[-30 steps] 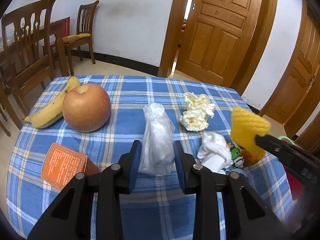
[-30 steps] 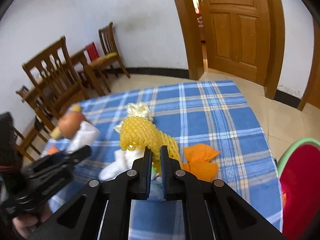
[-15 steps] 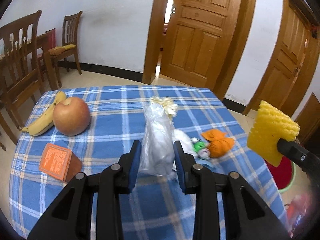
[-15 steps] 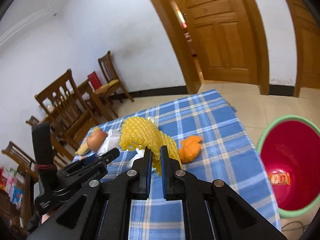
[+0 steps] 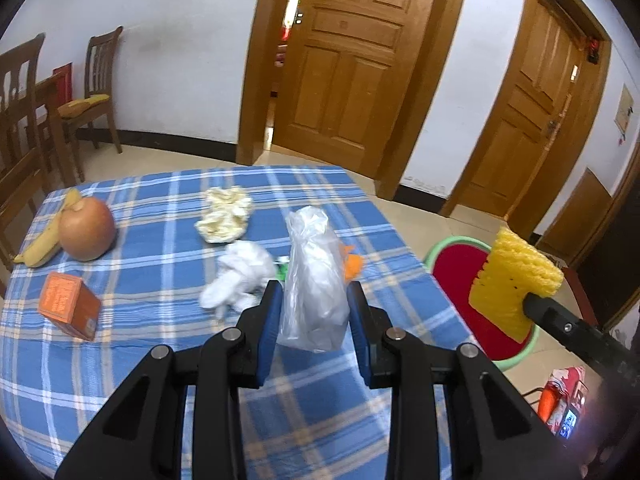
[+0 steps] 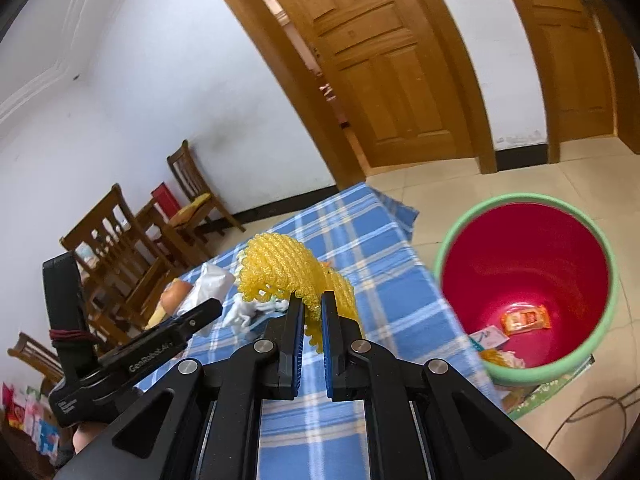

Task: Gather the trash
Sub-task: 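Carry the plastic bag with the left gripper while the right carries the foam net over the bin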

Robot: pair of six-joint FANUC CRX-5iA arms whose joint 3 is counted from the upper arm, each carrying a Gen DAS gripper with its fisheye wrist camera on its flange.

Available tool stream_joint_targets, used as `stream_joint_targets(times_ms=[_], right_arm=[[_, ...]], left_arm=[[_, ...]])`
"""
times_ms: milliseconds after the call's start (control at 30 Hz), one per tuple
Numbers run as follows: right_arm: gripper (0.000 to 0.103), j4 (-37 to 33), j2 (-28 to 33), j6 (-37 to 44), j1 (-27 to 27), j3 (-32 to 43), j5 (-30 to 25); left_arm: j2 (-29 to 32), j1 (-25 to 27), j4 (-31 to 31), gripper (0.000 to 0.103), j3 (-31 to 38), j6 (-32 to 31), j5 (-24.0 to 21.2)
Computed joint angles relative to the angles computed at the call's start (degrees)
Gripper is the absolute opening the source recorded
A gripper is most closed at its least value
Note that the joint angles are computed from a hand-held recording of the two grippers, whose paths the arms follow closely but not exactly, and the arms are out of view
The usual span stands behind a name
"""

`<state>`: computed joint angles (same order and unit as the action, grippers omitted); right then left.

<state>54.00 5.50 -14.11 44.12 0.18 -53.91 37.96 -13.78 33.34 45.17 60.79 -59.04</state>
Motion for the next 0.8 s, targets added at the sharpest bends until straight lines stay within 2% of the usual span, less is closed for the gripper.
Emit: stream_joint_targets(times_ms=[333, 800], right_arm=[[0.008, 2.8, -5.1, -6.4, -0.2, -6.8, -0.8], [0.008, 2.7, -9.2, -11.2, -0.7, -12.4, -4.4]], left_arm=[[-0.3, -3.5, 0.5, 0.033, 0.4, -1.5, -1.5], [6.7, -8.3, -2.5, 0.033, 11.6, -0.5, -7.0]])
